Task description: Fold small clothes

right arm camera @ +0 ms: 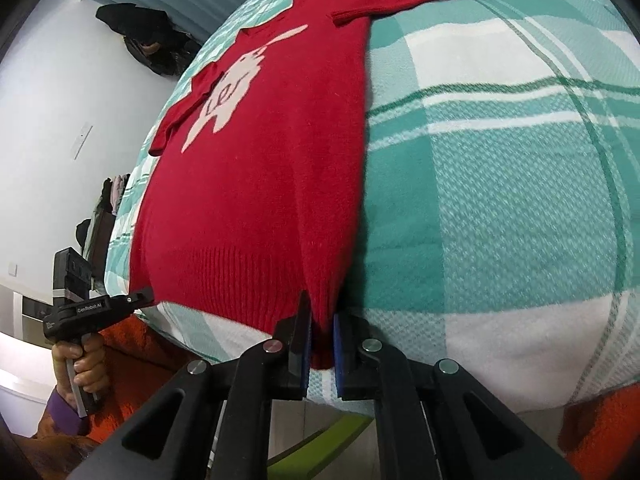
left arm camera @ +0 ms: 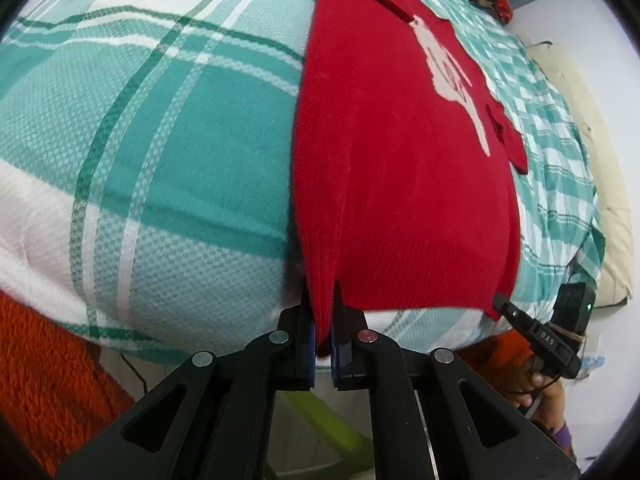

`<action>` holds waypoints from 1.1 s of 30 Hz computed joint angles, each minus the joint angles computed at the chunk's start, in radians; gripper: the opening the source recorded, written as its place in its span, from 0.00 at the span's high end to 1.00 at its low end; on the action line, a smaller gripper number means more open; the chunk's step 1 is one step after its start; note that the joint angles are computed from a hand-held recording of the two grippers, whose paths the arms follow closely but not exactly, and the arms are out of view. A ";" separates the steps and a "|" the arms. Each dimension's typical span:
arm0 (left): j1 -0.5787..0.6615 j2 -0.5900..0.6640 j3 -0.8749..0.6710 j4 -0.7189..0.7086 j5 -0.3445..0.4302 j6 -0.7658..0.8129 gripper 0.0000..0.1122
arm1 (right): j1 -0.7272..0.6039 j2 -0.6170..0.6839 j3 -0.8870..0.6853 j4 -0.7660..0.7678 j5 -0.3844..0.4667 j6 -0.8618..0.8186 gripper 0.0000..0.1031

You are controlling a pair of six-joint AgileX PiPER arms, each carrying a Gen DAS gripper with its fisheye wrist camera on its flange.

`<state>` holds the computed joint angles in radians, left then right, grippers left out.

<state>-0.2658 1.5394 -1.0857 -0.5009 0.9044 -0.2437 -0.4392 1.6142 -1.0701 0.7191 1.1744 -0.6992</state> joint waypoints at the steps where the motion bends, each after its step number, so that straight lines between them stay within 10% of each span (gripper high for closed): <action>1: -0.004 0.000 -0.002 0.013 0.012 -0.022 0.94 | -0.001 -0.003 0.003 -0.010 0.000 0.009 0.93; 11: -0.241 -0.084 -0.088 0.449 0.225 -0.449 0.62 | -0.014 -0.071 0.051 -0.288 0.006 0.245 0.81; 16: -0.364 -0.149 -0.152 0.791 0.258 -0.707 0.38 | -0.076 -0.209 -0.023 -0.331 -0.089 0.271 0.28; 25: -0.372 -0.145 -0.048 1.260 0.244 -1.201 0.33 | 0.249 0.030 -0.400 -0.488 -0.297 0.112 0.29; 33: -0.236 -0.162 0.001 1.162 0.216 -1.148 0.33 | 0.409 0.592 -1.001 -0.694 -0.217 0.166 0.43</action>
<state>-0.5016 1.3770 -1.0844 0.6611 1.1205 -1.3916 -0.0298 2.2058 -2.0713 0.0249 0.9570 -0.5332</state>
